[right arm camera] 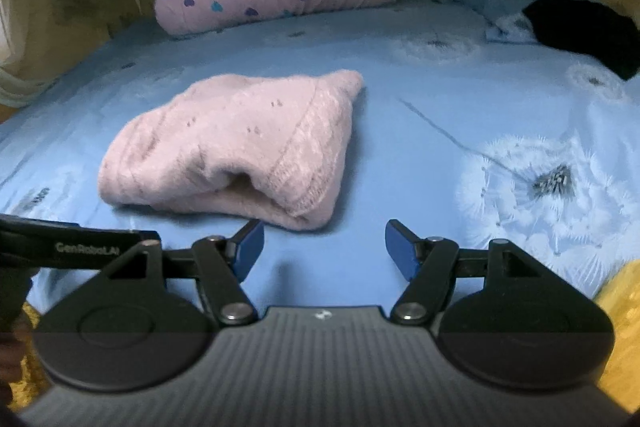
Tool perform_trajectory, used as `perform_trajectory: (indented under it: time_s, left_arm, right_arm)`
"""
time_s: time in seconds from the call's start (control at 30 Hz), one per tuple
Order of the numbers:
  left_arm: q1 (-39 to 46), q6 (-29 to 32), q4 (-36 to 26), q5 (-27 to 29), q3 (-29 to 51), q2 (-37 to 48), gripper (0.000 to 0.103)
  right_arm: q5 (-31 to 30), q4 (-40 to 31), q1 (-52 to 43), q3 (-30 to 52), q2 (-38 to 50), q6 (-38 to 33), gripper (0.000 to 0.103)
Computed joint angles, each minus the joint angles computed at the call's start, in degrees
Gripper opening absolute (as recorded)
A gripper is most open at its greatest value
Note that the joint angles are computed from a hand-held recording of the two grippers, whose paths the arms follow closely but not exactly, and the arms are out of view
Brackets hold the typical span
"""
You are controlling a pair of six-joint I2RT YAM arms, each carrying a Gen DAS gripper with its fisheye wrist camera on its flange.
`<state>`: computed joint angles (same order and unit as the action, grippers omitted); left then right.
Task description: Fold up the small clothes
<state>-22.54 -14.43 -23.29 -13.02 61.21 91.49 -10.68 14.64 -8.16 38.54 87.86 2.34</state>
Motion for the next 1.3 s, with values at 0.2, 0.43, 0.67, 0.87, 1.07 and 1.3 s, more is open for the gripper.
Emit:
perform_trajectory:
  time_s: [0.2,0.43,0.67,0.87,1.07,1.3]
  left_arm:
    - [-0.2,-0.3,0.8,-0.4,-0.1,0.8,0.098]
    - [0.2,0.0,1.1,-0.2,0.0,1.3,0.100]
    - [-0.3,-0.2,1.0,-0.7,0.2,1.6,0.100]
    - [-0.3,-0.2,1.0,-0.7,0.2,1.5,0.100]
    - [-0.2,-0.3,0.9,-0.4,0.1,1.4,0.100]
    - [0.1,0.6,0.8,0.4,0.1,1.2,0.100]
  right_arm:
    - [-0.3,-1.3,0.1,0.8,2.2,0.3,0.069]
    - [-1.8,0.6,-0.2,0.1,2.9,1.2,0.078]
    - [-0.9,0.7,0.3,0.0,3.0,1.2,0.078]
    - [-1.1,0.8,0.2,0.1,3.2,1.4,0.078]
    - [-1.3,0.9,0.2,0.4,3.5,2.1,0.079]
    - [-1.2,1.1,0.2,0.3,3.7,2.5,0.079]
